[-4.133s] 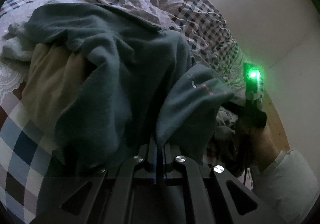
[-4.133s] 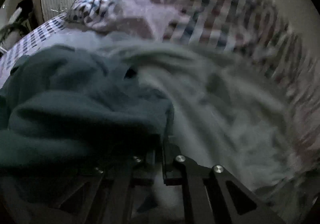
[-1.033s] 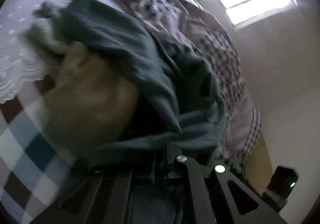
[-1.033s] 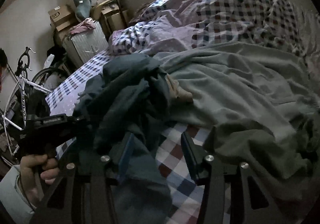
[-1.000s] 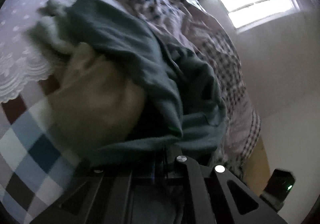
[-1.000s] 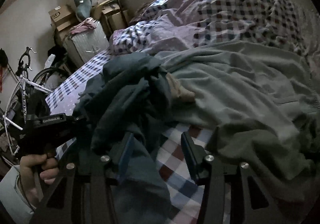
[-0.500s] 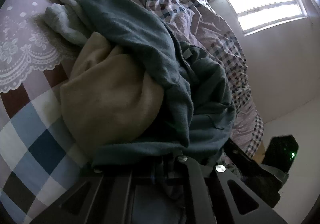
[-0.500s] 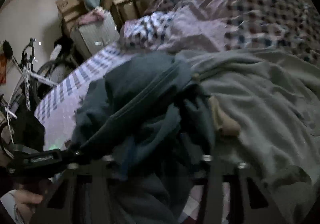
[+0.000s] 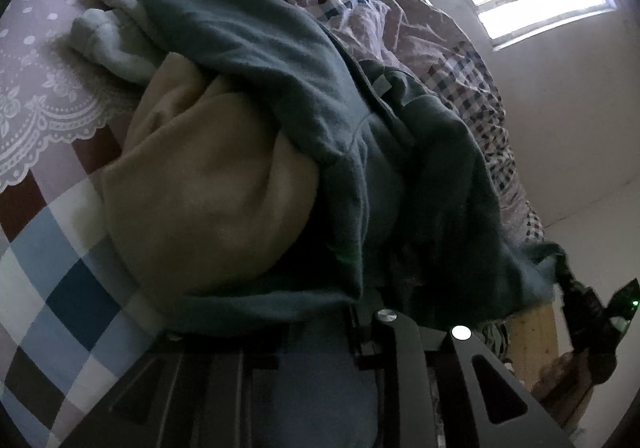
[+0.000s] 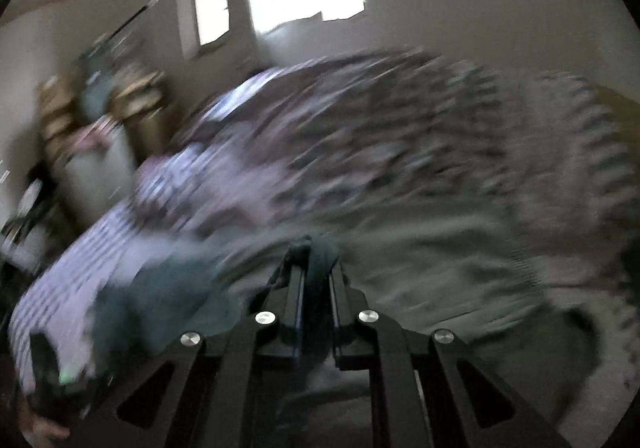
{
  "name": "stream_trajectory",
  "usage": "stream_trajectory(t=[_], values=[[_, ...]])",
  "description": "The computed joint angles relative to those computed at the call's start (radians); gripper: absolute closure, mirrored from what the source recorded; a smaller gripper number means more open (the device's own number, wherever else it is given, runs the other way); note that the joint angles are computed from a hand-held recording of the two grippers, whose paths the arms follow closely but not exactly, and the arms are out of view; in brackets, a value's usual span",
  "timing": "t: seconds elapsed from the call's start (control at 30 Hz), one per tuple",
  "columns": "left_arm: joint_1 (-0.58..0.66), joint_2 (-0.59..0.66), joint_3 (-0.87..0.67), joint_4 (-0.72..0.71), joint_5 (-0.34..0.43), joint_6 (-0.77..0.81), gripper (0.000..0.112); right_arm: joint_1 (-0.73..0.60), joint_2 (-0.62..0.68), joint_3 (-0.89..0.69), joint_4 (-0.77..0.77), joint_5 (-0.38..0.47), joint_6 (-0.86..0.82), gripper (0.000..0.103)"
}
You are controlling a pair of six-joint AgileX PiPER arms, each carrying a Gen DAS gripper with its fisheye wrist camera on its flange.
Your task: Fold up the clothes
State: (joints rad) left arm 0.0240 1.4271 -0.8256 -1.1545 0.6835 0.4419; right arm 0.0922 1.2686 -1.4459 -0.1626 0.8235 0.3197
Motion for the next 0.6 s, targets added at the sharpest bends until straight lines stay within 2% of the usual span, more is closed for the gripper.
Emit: stream_trajectory(t=[0.07, 0.13, 0.2, 0.33, 0.47, 0.57, 0.6], values=[[-0.009, -0.004, -0.005, 0.001, 0.005, 0.002, 0.072, -0.076, 0.006, -0.092, -0.028, 0.058, 0.003, 0.094], [-0.026, -0.006, -0.018, 0.004, 0.018, 0.015, 0.053, -0.147, 0.022, -0.190, -0.041, 0.110, -0.011, 0.094], [-0.056, -0.018, -0.029, 0.036, 0.003, -0.002, 0.048, -0.211, 0.066, -0.305, -0.041, 0.172, -0.034, 0.094], [-0.109, -0.017, -0.049, 0.083, -0.009, -0.027, 0.048, -0.305, 0.149, -0.428, -0.058, 0.236, -0.079, 0.093], [-0.139, -0.029, -0.045, 0.088, -0.019, -0.029, 0.048, -0.406, 0.257, -0.449, -0.066, 0.275, -0.131, 0.093], [-0.149, -0.048, -0.039, 0.081, -0.026, -0.018, 0.048, -0.484, 0.285, -0.437, -0.019, 0.279, -0.181, 0.091], [-0.153, -0.054, -0.036, 0.076, -0.031, -0.013, 0.048, -0.511, 0.299, -0.455, 0.009, 0.316, -0.213, 0.088]])
